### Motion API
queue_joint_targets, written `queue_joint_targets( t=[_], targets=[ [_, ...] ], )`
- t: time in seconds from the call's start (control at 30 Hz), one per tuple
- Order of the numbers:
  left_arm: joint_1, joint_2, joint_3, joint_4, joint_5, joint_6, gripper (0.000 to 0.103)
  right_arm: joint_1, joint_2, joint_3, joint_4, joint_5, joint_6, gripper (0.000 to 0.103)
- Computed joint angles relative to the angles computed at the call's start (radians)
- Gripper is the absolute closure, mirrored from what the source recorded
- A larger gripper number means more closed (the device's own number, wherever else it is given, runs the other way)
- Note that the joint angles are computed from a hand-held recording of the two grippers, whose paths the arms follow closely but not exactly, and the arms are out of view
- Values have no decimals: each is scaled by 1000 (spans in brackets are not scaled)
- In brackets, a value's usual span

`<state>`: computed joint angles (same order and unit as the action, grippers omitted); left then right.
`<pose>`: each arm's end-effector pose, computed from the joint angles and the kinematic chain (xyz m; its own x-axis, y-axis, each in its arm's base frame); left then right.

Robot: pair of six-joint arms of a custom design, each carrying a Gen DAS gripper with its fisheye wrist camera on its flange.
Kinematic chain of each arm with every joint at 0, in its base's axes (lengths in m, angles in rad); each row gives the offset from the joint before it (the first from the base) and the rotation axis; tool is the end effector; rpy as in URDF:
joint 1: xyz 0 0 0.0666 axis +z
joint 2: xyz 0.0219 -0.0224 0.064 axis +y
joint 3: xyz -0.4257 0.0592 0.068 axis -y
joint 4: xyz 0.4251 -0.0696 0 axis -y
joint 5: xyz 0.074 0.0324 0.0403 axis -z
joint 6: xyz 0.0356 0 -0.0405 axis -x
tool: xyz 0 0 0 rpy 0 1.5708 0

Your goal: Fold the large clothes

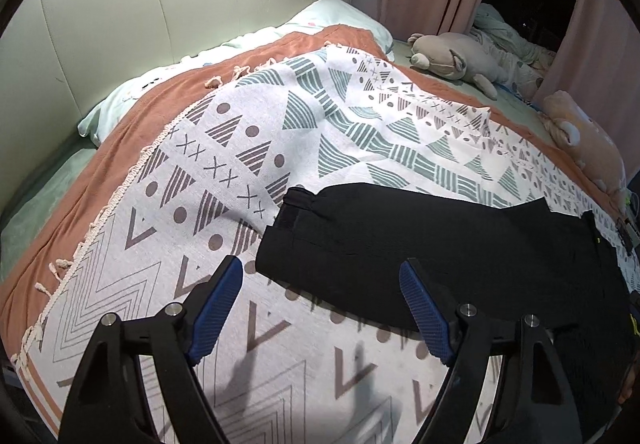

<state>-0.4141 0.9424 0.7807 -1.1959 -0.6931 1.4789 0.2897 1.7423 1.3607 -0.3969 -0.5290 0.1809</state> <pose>0.2539 -0.0872 0.3474 -0.2671 -0.7194 -0.6412 -0.8739 0.4612 -0.1534 0.5992 0.1969 0.3065 -0.5556 -0.3277 -0.7641 -0.7024 0.6768 0.2205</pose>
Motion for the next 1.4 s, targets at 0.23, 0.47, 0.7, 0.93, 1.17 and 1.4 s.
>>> queue_joint_targets(
  t=[0.23, 0.47, 0.7, 0.93, 1.17, 1.4],
  targets=[
    [187, 35, -90, 187, 113, -188, 21, 52, 99, 104, -50, 41, -4, 18],
    [299, 105, -135, 305, 204, -291, 47, 79, 215, 220, -140, 38, -23, 40],
    [276, 141, -88, 248, 188, -314, 71, 89, 314, 335, -307, -38, 13, 50],
    [180, 110, 54, 36, 52, -291, 75, 61, 331, 392, -398, -116, -5, 50],
    [30, 173, 319, -228, -114, -227, 75, 2, 283, 374, -387, -149, -18, 38],
    [-85, 307, 597, -398, -230, -198, 75, -80, 237, 337, -370, -182, -28, 36]
  ],
)
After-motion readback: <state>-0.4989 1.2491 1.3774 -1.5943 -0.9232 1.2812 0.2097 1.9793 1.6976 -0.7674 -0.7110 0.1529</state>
